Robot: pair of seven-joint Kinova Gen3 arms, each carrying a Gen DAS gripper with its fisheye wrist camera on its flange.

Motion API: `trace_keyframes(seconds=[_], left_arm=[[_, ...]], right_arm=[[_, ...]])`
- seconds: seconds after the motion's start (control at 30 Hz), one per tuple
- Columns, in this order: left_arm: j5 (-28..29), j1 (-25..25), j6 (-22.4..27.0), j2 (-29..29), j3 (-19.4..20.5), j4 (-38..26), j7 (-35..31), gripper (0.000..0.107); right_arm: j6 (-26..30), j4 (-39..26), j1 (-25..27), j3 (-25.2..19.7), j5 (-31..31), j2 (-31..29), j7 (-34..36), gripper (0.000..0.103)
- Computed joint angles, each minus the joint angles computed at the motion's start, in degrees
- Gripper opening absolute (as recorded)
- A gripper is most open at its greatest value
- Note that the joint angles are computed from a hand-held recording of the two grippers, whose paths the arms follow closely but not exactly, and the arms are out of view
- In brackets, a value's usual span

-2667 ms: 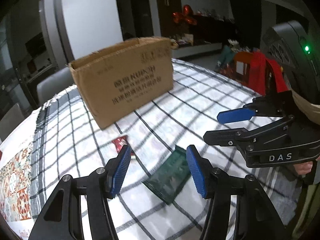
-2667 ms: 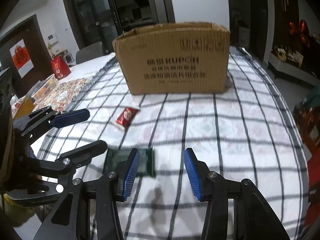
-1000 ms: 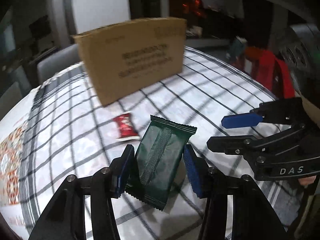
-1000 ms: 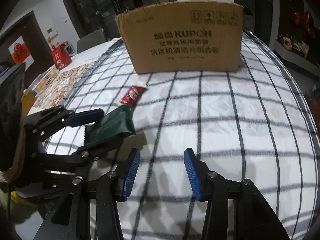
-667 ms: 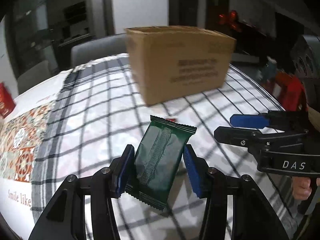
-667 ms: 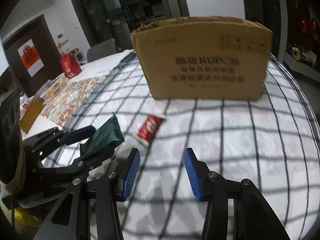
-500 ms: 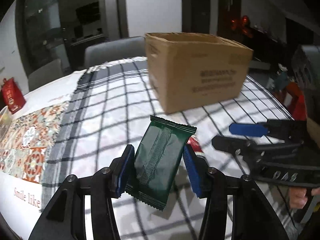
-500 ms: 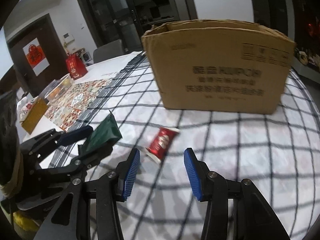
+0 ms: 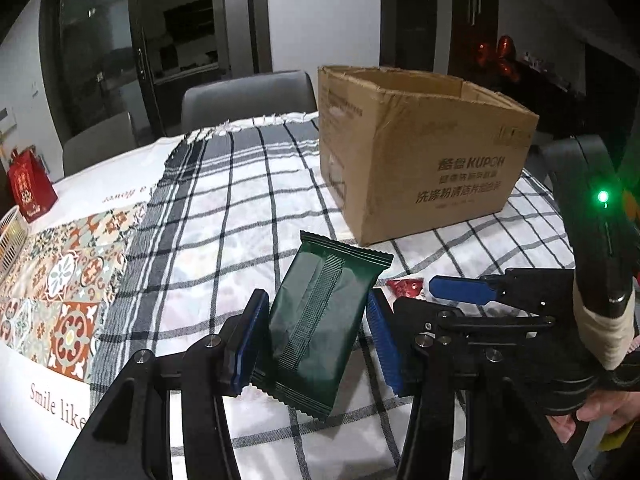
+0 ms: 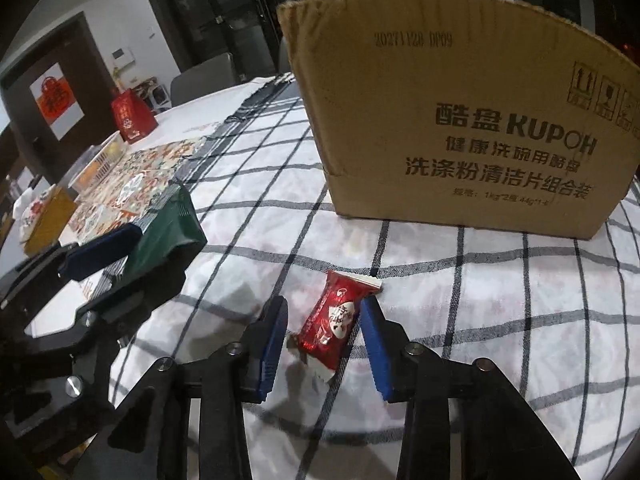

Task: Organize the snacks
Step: 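Grasp the small red candy packet with the right tool while the left tool holds the green packet, then carry the green packet and red packet over the box and open both tools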

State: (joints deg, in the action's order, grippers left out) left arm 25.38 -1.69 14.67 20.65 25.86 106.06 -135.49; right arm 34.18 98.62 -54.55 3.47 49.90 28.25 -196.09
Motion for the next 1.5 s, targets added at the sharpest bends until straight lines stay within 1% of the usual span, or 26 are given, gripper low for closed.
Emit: trace_keyframes(seconds=[0.07, 0.1, 0.17, 0.23, 0.37, 0.47, 0.6, 0.77, 0.9, 0.93, 1.03, 1.17, 1.23, 1.3, 1.5], left_arm=[[-0.7, 1.5, 0.8, 0.7, -1.7, -0.8, 1.3, 0.049], [-0.8, 1.6, 1.3, 1.0, -1.9, -1.1, 1.5, 0.049], [-1.0, 2.2, 2.2, 1.7, -2.6, -1.9, 2.4, 0.049], [-0.7, 2.0, 2.6, 2.2, -2.5, -2.3, 2.5, 0.049], [-0.7, 2.6, 2.6, 2.6, -3.0, -2.7, 3.3, 0.049], [-0.4, 2.4, 2.5, 2.2, -2.7, -2.4, 3.7, 0.049], [1.1, 0.4, 2.3, 1.6, -0.5, -1.8, 2.4, 0.049], [4.6, -2.1, 1.6, -0.2, 2.3, -0.4, -0.5, 0.049], [8.4, -4.0, 1.3, -2.2, 4.4, 0.5, -3.7, 0.049], [10.1, -5.2, 1.3, -2.8, 5.6, 0.8, -5.2, 0.049], [14.6, -6.6, 1.8, -4.3, 6.9, 1.2, -9.3, 0.049], [20.3, -7.3, 2.9, -6.3, 7.6, 1.4, -14.7, 0.049], [22.9, -7.1, 3.1, -7.0, 7.7, 1.3, -17.2, 0.049], [24.5, -6.2, 3.2, -7.5, 7.0, 1.2, -18.6, 0.049], [26.6, -1.0, 3.7, -7.9, 3.3, -0.8, -19.5, 0.049]], right_arm=[[0.7, -0.9, 0.8, -0.6, -1.1, 0.5, 1.7, 0.033], [1.1, -1.4, 1.2, -0.9, -1.7, 0.8, 2.7, 0.031], [1.6, -2.2, 1.6, -1.2, -3.0, 1.3, 4.5, 0.031], [1.9, -2.8, 2.1, -1.3, -4.3, 1.6, 6.1, 0.027], [1.4, -2.6, 1.7, -0.6, -4.9, 1.4, 7.4, 0.024], [0.7, -1.3, 0.8, 0.3, -4.2, 0.5, 6.1, 0.024], [1.4, -0.2, -0.9, 1.0, -1.8, -0.8, 3.4, 0.024], [4.2, 1.4, -2.1, -0.2, 2.7, -3.3, -0.8, 0.024], [6.9, 3.5, -2.9, -1.6, 7.1, -5.9, -5.7, 0.024], [7.7, 4.0, -3.0, -2.1, 8.0, -6.6, -6.9, 0.024], [11.2, 5.1, -3.7, -3.6, 10.8, -8.6, -9.9, 0.024], [15.9, 6.3, -3.9, -5.9, 13.7, -11.0, -13.0, 0.024], [18.4, 6.7, -4.0, -7.3, 14.9, -12.2, -13.9, 0.024], [20.5, 7.1, -3.6, -8.6, 15.7, -13.2, -14.7, 0.024], [25.3, 8.1, -1.3, -12.6, 16.9, -15.5, -15.9, 0.024]])
